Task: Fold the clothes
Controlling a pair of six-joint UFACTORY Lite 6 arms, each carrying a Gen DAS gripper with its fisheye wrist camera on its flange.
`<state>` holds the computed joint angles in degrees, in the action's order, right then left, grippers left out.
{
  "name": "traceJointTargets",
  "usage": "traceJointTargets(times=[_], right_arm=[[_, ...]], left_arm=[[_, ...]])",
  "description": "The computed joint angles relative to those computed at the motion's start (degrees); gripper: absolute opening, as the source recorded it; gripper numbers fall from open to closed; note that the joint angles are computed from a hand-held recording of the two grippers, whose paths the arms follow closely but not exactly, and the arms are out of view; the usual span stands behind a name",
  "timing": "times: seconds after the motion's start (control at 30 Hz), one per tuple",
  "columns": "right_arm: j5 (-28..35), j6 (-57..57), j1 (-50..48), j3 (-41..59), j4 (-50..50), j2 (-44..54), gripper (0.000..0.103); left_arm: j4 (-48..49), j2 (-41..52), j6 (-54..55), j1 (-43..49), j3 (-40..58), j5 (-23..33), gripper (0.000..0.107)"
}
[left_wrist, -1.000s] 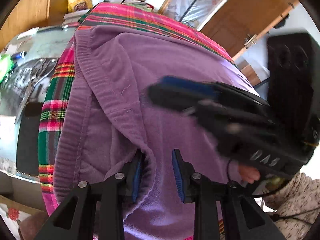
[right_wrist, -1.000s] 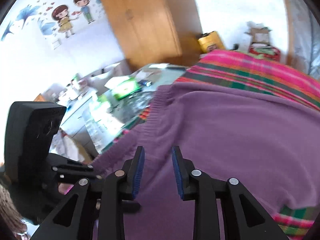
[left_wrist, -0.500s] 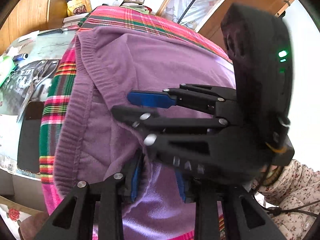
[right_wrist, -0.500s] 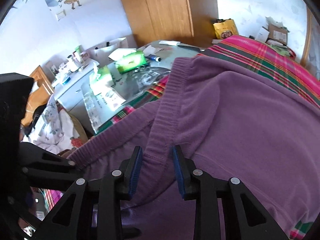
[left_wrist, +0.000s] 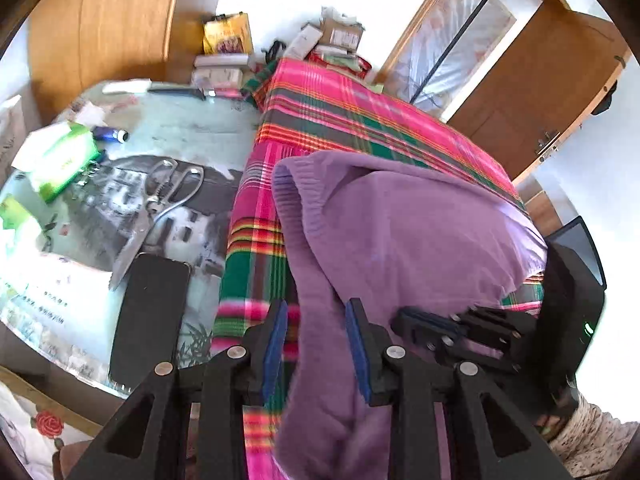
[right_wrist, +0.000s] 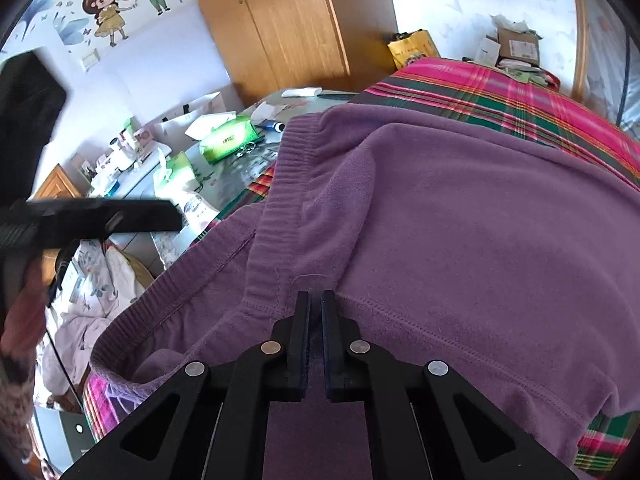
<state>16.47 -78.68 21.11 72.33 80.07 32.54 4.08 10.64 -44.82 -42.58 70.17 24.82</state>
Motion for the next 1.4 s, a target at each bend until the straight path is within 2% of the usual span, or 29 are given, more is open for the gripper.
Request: traceJointTargets(times=[0.13,0.3,0.53,0.7,1.03,1.1,1.2,1.33,1.4], right_arm=[[0.38,-1.59,-0.24,-0.56,1.9,-0.28,0.005],[-0.78,-7.67,0.34,-2.45,7.73,-1.39,0.005],[1.61,-9.62,-0.96,-2.7,9.98,-1.06,0.006],[0.97,-12.92,-0.59,-3.48,12.93,-1.51,0.006],[1.8,-13.42,-0.95,-3.56,13.7,-1.42,0.006],[2.12,-13.37,-1.14,-3.62,13.68,-1.4,0.006],[2.29,-12.97,-1.19,-3.44,13.44,-1.28,0.006],[1.05,-13.66,-0.38,-3.78,14.34,-1.71,0.006],[0.37,-14.13,0.04,-3.82,14.76,-1.86,0.006]], left_arm=[[0.41,9.35,3.75,1.07,8.85,4.26,0.03],[5.2,16.08,1.3,3.19,16.13,7.65,0.031],[3.86,21.66,5.9,3.93,22.82,7.01,0.031],[5.67,26.64,6.11,4.52,29.28,7.32,0.031],[4.02,36.58,7.6,7.57,44.01,10.44,0.031],[3.44,35.4,7.4,8.09,41.7,7.78,0.018],[2.77,33.07,6.69,9.27,37.52,3.76,0.011],[2.44,30.53,5.62,10.56,34.23,0.19,0.007],[5.62,31.47,3.79,9.91,36.34,1.82,0.007]])
